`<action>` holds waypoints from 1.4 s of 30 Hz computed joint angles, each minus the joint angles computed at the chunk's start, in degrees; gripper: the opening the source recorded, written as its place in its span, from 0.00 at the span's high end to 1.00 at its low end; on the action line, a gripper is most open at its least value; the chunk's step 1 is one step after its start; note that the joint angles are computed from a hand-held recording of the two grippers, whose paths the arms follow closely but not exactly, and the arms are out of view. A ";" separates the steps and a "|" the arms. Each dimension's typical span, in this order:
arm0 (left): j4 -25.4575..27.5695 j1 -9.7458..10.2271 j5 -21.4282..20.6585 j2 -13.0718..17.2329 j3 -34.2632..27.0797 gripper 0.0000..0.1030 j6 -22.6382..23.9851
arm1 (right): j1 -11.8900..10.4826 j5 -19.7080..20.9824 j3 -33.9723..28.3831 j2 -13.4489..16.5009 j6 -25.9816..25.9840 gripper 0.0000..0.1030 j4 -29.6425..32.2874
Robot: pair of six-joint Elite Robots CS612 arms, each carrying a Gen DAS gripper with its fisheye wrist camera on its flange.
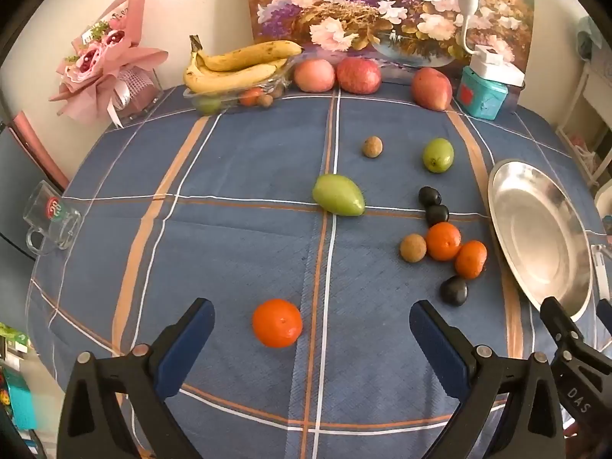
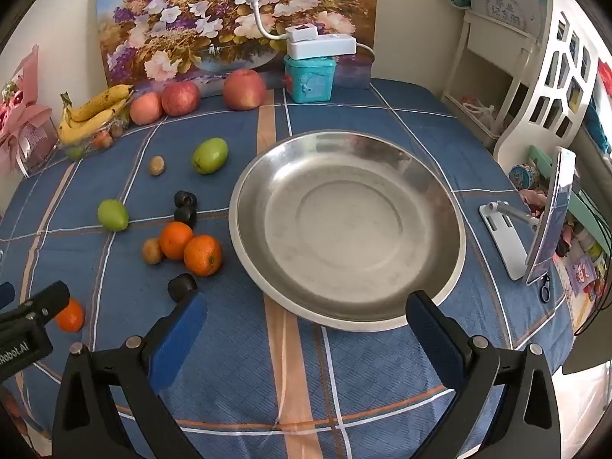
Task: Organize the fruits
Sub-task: 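Move both grippers toward the oranges and dark plum on the table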
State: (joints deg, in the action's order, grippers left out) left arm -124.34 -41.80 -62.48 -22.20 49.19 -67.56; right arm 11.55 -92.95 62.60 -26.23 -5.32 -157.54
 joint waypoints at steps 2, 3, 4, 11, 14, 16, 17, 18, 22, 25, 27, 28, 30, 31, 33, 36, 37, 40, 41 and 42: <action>-0.25 -0.03 0.08 0.02 -0.02 0.00 0.00 | -0.01 -0.02 -0.01 0.01 -0.13 0.00 -0.06; -0.36 -0.06 0.16 0.03 -0.03 0.00 -0.04 | -0.05 0.18 -0.01 0.00 -0.06 0.00 -0.02; -0.42 -0.08 0.20 0.04 -0.05 0.00 -0.12 | -0.09 0.20 -0.04 0.01 -0.08 0.00 0.03; 0.30 -0.04 0.23 0.38 -0.22 0.00 0.74 | -0.24 0.41 -0.12 -0.01 0.65 0.00 0.40; 1.16 0.19 -1.04 0.81 -0.94 0.00 -0.01 | -0.20 0.43 -0.24 0.00 0.74 0.00 0.88; -0.83 0.35 -1.85 0.62 -0.10 0.00 -0.13 | -0.16 0.39 -0.37 0.03 0.58 0.00 1.45; -1.49 0.38 -2.09 0.52 0.21 0.00 -0.19 | -0.15 0.45 -0.45 0.05 0.51 0.00 1.69; -1.82 0.35 -2.02 0.48 0.39 0.00 -0.23 | -0.14 0.45 -0.54 0.08 0.42 0.00 1.86; -1.67 0.31 -1.99 0.60 0.13 0.00 -0.44 | -0.08 0.22 -0.53 0.07 -0.06 0.00 1.99; -3.30 0.49 -3.12 0.50 0.57 0.00 -0.98 | -0.06 0.06 -0.53 0.08 -0.26 0.00 2.17; -4.00 0.54 -3.25 0.43 0.87 0.00 -1.18 | -0.05 0.00 -0.58 0.09 -0.35 0.00 2.31; -4.33 0.61 -3.71 0.38 0.99 0.00 -1.19 | -0.04 -0.02 -0.62 0.10 -0.41 0.00 2.41; -3.41 0.67 -4.03 0.49 0.62 0.00 -0.82 | -0.03 -0.12 -0.75 0.15 -0.52 0.00 2.63; -3.36 0.66 -4.12 0.52 0.56 0.00 -0.56 | -0.01 -0.16 -0.75 0.15 -0.53 0.00 2.66; -3.20 0.61 -4.10 0.65 0.27 0.00 0.21 | 0.00 -0.19 -0.78 0.15 -0.61 0.00 2.90; -2.78 0.53 -3.89 0.76 -0.11 0.00 0.93 | 0.00 -0.17 -0.80 0.14 -0.68 0.00 3.14; -2.46 0.51 -3.72 0.80 -0.27 0.00 1.01 | 0.00 -0.19 -0.79 0.14 -0.71 0.00 3.16; -1.60 0.52 -3.37 0.85 -0.55 0.00 1.01 | 0.00 -0.20 -0.78 0.14 -0.79 0.00 3.24; -1.42 0.54 -3.35 0.82 -0.54 0.00 1.02 | 0.01 -0.22 -0.83 0.16 -0.83 0.00 3.31; -1.41 0.54 -3.20 0.79 -0.47 0.00 1.01 | 0.03 -0.23 -0.86 0.17 -0.86 0.00 3.36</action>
